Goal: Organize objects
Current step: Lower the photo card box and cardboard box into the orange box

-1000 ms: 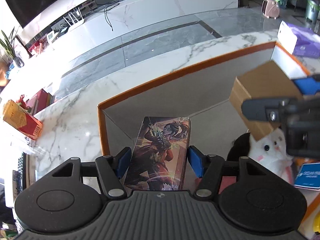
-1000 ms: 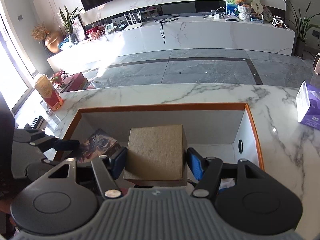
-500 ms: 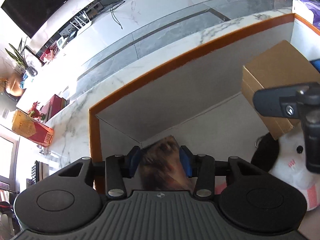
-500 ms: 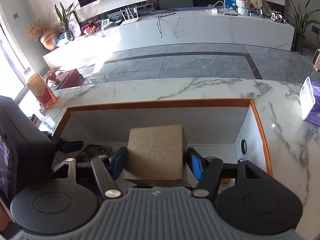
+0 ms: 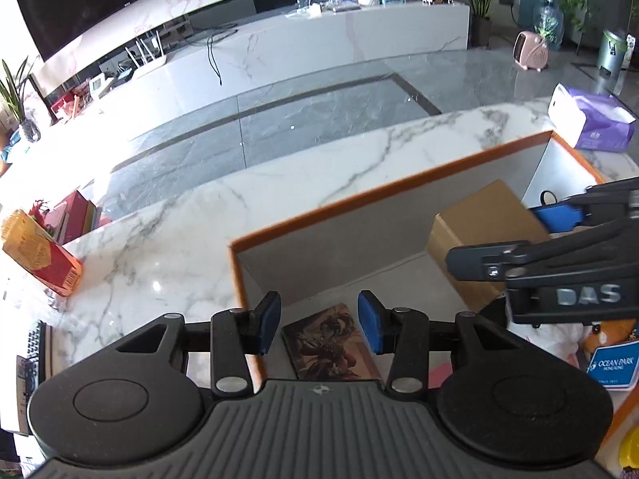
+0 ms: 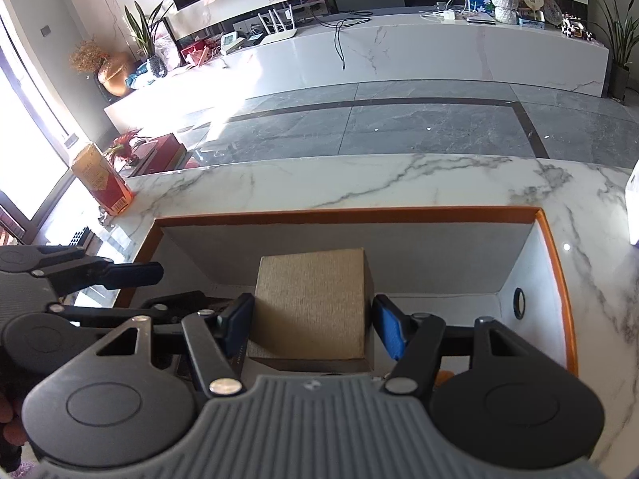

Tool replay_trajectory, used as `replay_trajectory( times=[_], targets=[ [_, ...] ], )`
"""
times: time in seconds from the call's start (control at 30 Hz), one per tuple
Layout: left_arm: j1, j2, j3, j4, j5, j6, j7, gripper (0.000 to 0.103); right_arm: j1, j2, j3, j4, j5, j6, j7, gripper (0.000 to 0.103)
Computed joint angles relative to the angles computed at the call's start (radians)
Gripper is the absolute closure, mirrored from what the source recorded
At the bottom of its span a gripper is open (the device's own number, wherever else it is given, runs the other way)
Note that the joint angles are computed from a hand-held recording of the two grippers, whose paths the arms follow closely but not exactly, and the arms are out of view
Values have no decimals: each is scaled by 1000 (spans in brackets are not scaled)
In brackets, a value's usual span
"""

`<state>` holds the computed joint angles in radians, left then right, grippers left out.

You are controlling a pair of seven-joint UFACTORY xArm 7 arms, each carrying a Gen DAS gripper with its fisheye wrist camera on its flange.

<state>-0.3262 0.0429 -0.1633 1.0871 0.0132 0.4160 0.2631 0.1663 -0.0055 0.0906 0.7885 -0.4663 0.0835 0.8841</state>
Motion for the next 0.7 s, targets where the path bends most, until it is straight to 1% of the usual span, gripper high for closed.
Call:
replay_trajectory(
  times=[0.07, 0.1, 0.2, 0.23, 0.33, 0.43, 0.53, 0.63, 0.7],
  targets=[
    [8, -33, 1, -26, -60, -21, 48, 52, 8, 30, 3, 31, 13, 14, -11, 37],
    [13, -34, 5, -24, -87, -28, 66, 52, 14, 49, 6, 45, 53, 17, -44, 37],
    [23, -40, 14, -23, -171, -32, 102, 52, 22, 106, 38, 84, 246, 25, -199, 37],
    [27, -36, 17, -20, -186, -28, 104, 52, 32, 125, 38, 100, 272, 36, -218, 37],
    [39, -26, 22, -11, -225, -7, 109, 52, 92, 178, -4, 152, 252, 86, -193, 37],
    [53, -25, 27, -15, -287, 15, 136, 53, 116, 217, -14, 190, 271, 125, -202, 37],
    [64, -20, 31, -12, -334, 48, 156, 62, 135, 244, -26, 221, 283, 164, -191, 37],
    [73, -16, 31, -10, -377, 69, 179, 65, 115, 274, 3, 259, 352, 205, -236, 37],
    [78, -17, 31, -12, -411, 79, 201, 66, 111, 292, 16, 288, 390, 254, -263, 37]
  ],
)
